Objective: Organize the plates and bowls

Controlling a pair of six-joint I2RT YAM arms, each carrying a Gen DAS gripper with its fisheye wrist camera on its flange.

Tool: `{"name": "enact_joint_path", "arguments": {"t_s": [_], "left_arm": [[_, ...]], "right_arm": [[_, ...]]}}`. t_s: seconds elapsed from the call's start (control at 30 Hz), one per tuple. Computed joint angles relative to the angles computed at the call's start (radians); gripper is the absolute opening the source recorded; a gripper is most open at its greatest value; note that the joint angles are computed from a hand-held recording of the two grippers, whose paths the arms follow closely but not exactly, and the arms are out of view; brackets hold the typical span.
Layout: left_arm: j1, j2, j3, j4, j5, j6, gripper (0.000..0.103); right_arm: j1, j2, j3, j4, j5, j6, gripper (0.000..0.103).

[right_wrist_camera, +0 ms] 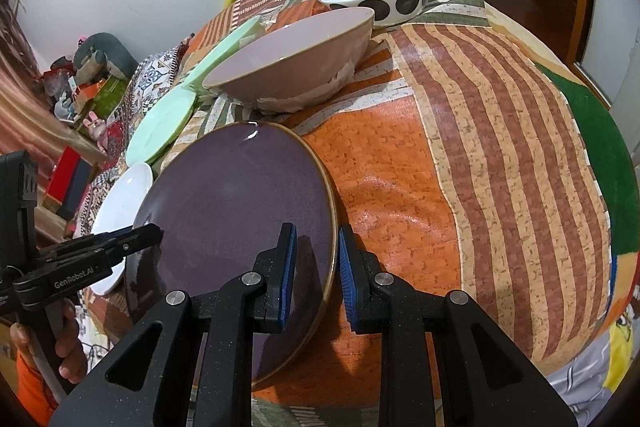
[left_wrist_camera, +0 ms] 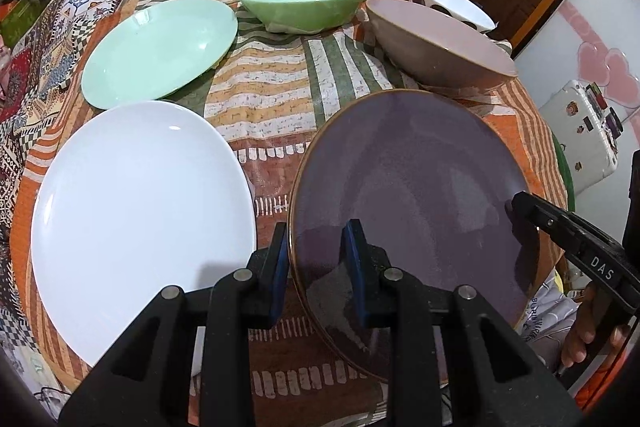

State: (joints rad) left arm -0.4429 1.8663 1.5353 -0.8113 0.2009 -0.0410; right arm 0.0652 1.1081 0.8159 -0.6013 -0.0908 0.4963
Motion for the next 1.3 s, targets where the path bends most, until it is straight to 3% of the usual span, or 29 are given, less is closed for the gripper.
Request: {"name": "enact_joint_path", "arguments": {"t_s": [0.27, 0.37, 0.7, 1.03, 1.3], "left_arm": [[0.014, -0.002, 0.007, -0.010, 0.022, -0.014, 0.027], [0.019, -0.037, -0.006, -0.001, 0.021, -0.009, 0.027], [0.042, -0.200, -0.064, 0.039, 0.003, 0.024, 0.030], [0.120, -0.389, -0.135, 0.116, -0.007, 0.069, 0.050], [0.213, -0.469, -0.168, 0.135, 0.006, 0.112, 0.066]], "right_arm": [[0.015, -0.001, 0.012, -0.011, 0.023, 0.003, 0.024], [0.027, -0.028, 0.016, -0.030, 0.060, -0.005, 0.030], [0.094, -0.098, 0.072, -0.079, 0.141, -0.007, 0.031], [0.229, -0.073, 0.183, -0.066, 0.254, -0.007, 0.038], [0.325, -0.018, 0.248, -0.013, 0.298, -0.008, 0.056]]}}
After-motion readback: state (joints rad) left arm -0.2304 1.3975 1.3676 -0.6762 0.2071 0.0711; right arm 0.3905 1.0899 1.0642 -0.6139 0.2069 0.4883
